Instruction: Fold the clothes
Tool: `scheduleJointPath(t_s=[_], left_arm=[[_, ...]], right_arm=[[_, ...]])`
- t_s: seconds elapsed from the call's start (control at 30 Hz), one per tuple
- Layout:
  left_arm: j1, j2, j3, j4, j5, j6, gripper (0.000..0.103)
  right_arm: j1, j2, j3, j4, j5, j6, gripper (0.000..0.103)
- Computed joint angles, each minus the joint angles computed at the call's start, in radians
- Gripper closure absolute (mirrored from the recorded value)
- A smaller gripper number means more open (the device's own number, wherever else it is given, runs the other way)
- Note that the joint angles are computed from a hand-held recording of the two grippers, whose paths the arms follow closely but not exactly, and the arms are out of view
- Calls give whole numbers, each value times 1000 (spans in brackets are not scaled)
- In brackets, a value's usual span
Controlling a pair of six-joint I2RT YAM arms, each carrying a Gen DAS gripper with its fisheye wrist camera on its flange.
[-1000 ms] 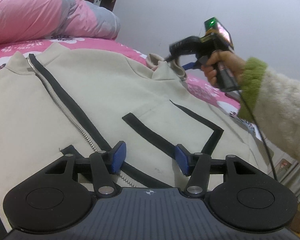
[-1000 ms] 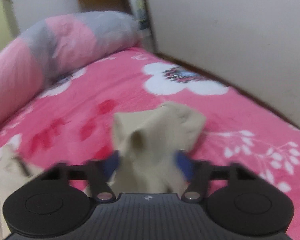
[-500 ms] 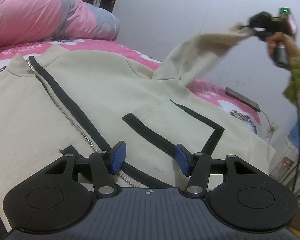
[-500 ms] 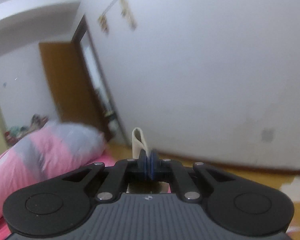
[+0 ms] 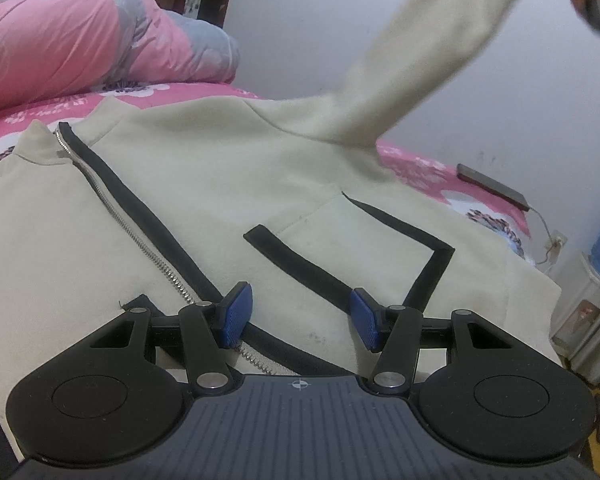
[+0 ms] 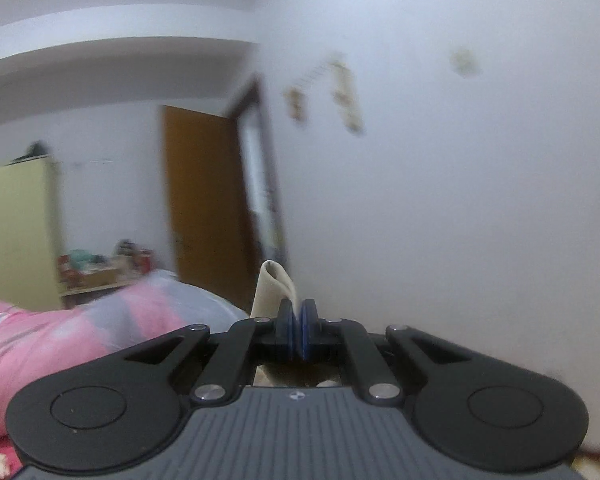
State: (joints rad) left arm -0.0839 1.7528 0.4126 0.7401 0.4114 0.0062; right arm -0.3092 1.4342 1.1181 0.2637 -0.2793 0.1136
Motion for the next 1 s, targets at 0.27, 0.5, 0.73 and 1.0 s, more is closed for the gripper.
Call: scheduleJointPath(t_s=[0.27,0.5,0.73,1.0], left_arm=[[8,-44,-2,-50,-3,-11,49],[327,-415,-155,-277,254,-40,49],[915,-572,-141,-844,555,407,47],[1060,-431,-94,-891,525,514,40]], right_arm=[[348,-88,147,-249,27,-101,99],[725,-93,182,-441,116,-149,99],[987,127,91,-462,48,-62,69],[773,63,-357,-103,-253,307,54]])
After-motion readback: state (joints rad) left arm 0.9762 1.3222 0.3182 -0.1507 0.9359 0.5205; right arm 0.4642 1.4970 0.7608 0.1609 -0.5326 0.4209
